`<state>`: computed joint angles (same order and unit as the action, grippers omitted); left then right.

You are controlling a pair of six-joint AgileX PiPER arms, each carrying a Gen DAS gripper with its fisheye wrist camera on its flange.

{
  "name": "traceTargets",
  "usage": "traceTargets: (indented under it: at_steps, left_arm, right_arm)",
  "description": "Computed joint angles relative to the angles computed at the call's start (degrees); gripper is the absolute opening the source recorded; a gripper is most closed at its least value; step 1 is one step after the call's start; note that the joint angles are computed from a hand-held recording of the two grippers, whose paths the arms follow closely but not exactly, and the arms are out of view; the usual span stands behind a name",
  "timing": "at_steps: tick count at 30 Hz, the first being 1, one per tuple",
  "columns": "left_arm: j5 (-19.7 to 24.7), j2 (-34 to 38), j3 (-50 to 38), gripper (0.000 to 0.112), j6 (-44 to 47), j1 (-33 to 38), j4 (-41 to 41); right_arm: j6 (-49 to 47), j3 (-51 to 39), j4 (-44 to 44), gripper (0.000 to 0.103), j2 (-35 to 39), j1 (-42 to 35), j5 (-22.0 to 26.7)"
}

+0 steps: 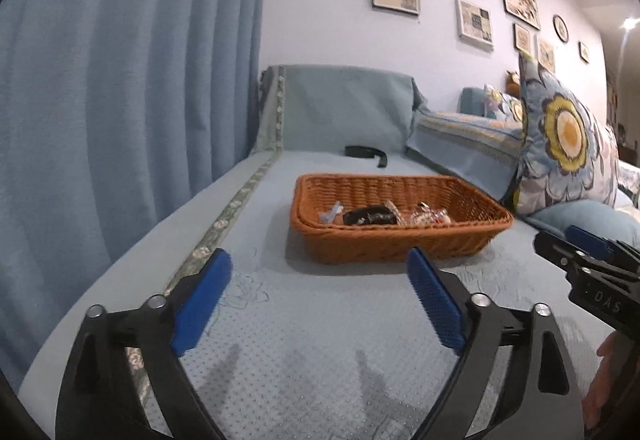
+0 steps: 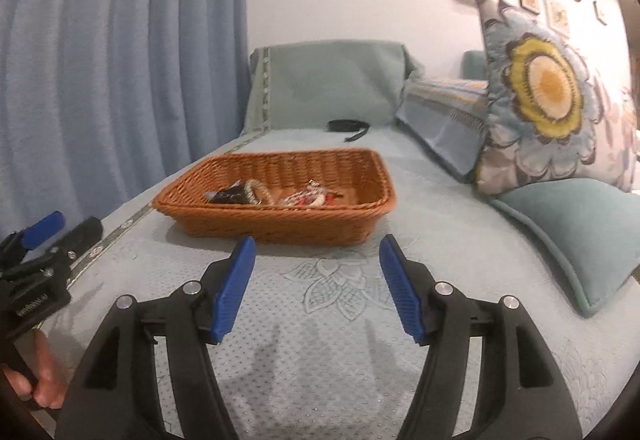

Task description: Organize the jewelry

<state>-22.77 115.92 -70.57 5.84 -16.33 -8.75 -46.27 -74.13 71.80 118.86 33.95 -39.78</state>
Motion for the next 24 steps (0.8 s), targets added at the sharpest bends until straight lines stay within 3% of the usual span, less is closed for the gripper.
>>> traceTargets:
  at_steps: [6, 24]
  left_arm:
    - [-1.92, -0.33, 1.46, 0.094, 1.10, 0.21, -2.41]
    - [-3.33, -0.16, 1.69, 0.095, 0.59, 0.29, -1.74]
  right_arm:
    - [0.27, 0.75, 0.24, 0.075, 0.69, 2.63, -7.14]
    - [0.99, 1.29, -0.93, 0.082, 0.73, 2.86, -7.90]
